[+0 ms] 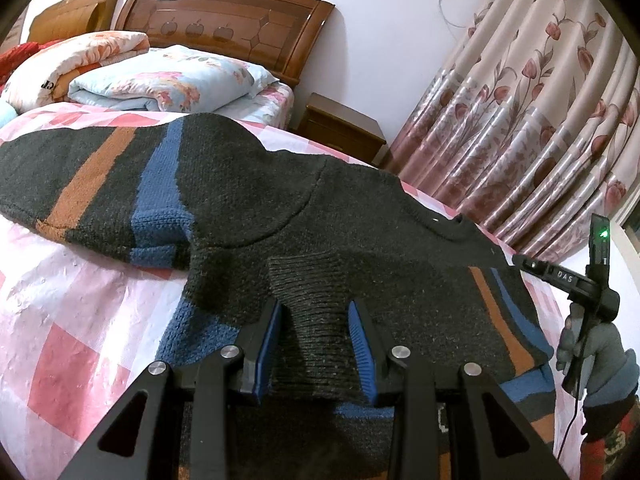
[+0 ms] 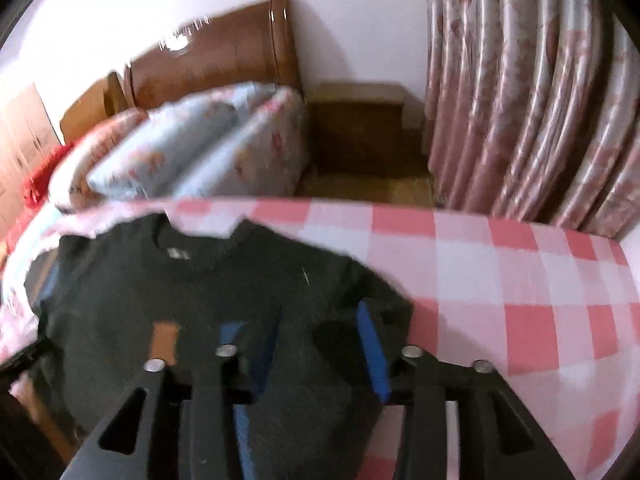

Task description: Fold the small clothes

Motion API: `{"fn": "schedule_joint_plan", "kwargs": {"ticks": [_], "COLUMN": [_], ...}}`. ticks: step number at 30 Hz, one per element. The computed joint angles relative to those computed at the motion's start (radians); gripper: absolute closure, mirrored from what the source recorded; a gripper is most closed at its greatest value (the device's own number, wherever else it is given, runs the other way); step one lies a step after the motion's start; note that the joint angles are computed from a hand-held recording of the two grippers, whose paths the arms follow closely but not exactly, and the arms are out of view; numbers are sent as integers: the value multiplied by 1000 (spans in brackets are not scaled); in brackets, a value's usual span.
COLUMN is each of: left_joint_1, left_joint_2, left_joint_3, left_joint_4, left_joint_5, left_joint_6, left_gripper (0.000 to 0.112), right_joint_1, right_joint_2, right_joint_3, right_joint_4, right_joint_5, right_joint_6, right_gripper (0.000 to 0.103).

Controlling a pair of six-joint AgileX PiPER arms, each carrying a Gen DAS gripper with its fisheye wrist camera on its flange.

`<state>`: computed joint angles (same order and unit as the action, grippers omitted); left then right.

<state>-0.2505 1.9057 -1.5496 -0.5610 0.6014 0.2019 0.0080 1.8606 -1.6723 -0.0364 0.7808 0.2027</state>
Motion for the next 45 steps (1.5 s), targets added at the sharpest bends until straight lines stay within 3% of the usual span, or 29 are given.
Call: {"fn": "schedule_joint_plan", "kwargs": {"ticks": [2,3,6,10,13,17,18,20,24,29,30,31,33,36,38,40,43,45], "left_joint_1": [5,10,18,30,61,213,268,357,506,602,609,609,597,528,432,311,95,-47], "left_joint_2": [-6,-9,-10,-6,-14,-66,-87,-80,81,358,395,420,394,222,112,35,22,72], "left_joint_3": [10,16,16,12,32,165,212,235,46,-352,-411,-461,-451,-295,-250,-254,-363,-462], "left_joint_4": [-19,-34,-58,-96,-178,-551,-632,-676,-471,-492,-499,-468,-416,-445,-420,-373,-260,-216], "left_joint_5": [0,1,8,22,24,-10,-54,-87,-6,216,240,259,229,77,23,-8,72,201], "left_joint_6": [15,27,35,53,87,249,250,171,-161,-313,-324,-356,-374,-220,-121,-15,117,241], "left_gripper": [77,77,77,77,77,77,77,76,76,76,82,103,104,104,104,103,99,88], "right_joint_1": [11,14,45,186,360,486,495,492,491,492,517,522,524,520,497,443,361,357], "right_joint_2": [53,43,8,-235,-227,-150,-165,-157,-150,-183,-201,-205,-213,-246,-301,-397,-530,-591], "right_joint_3": [-25,-11,-12,229,263,308,352,356,364,401,407,409,417,456,519,638,804,859], "right_joint_4": [-64,-70,-126,-158,-285,-451,-497,-498,-477,-482,-493,-496,-500,-533,-577,-651,-808,-955], "right_joint_5": [44,32,98,-66,-11,28,-19,-35,-62,-70,-49,-46,-45,-80,-133,-248,-417,-415], "right_joint_6": [51,48,148,257,327,482,545,567,579,586,610,615,620,677,786,980,1280,1480], "right_gripper": [0,0,0,0,0,0,0,0,0,0,0,0,0,0,0,0,0,0]}}
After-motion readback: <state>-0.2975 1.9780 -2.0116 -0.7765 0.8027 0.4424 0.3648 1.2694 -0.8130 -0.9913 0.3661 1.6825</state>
